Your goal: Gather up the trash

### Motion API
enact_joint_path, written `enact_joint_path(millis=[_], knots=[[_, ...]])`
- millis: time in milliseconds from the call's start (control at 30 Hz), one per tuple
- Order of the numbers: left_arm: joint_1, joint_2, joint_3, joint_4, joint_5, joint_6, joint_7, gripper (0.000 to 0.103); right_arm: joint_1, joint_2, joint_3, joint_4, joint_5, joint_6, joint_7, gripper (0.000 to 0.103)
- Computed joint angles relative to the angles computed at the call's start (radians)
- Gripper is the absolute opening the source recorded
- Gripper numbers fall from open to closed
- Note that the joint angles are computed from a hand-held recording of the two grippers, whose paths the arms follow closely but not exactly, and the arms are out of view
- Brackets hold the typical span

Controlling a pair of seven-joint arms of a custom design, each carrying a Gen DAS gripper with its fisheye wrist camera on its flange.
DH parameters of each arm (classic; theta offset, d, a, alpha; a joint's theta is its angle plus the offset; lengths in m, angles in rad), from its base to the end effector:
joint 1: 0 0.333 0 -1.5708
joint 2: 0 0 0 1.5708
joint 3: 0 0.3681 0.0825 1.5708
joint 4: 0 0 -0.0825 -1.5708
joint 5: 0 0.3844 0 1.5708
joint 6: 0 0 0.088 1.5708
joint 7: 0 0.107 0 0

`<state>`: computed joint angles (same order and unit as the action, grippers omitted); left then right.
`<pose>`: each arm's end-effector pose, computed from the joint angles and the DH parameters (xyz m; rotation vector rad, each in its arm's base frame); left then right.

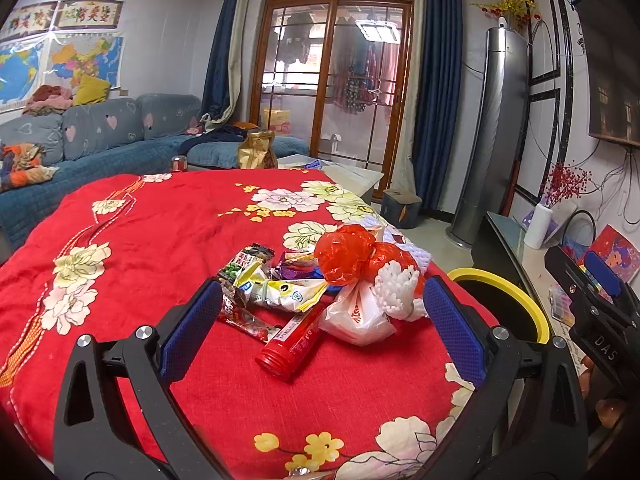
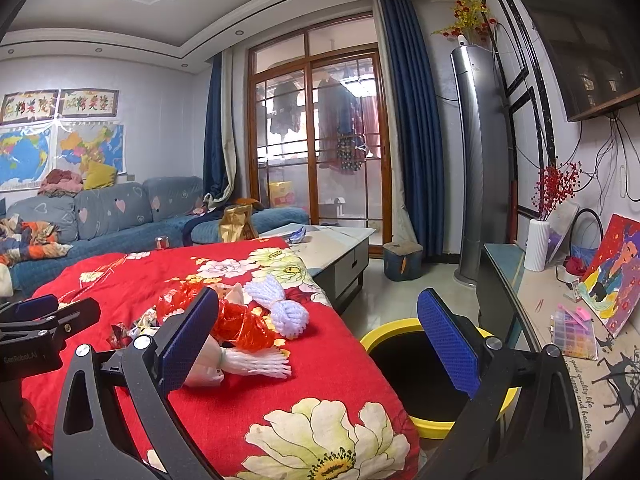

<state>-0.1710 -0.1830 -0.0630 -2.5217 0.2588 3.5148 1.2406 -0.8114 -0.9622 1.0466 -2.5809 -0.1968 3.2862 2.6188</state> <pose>0.4573 -0.1427 0.5390 -1.3961 1.7312 -1.2396 0.3714 0.2413 0.5554 -1.1956 1.5225 -1.2023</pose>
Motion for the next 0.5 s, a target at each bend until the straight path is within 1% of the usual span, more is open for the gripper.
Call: enact_joint_path(millis=[33, 100, 133, 500], knots=[[0.006, 0.0, -0.009, -0.001, -0.01, 0.0, 0.007, 0.092, 0.0, 0.001, 0.0, 0.0, 0.0, 0.0, 0.0, 0.097], [-0.001, 0.0, 0.001, 0.0, 0.0, 0.001, 0.0, 0.092, 0.0, 0.001, 0.002, -0.001, 0.0, 0.001, -0.001, 0.097], [0.004, 0.0, -0.005, -0.001, -0.006, 0.0, 0.005, 0.092, 0.0, 0.0, 0.002, 0.0, 0.001, 0.0, -0.001, 0.097], [0.002, 0.0, 0.0, -0.001, 0.001, 0.001, 0.0, 0.092, -0.004, 0.0, 0.01, 0.001, 0.001, 0.0, 0.002, 0.097]])
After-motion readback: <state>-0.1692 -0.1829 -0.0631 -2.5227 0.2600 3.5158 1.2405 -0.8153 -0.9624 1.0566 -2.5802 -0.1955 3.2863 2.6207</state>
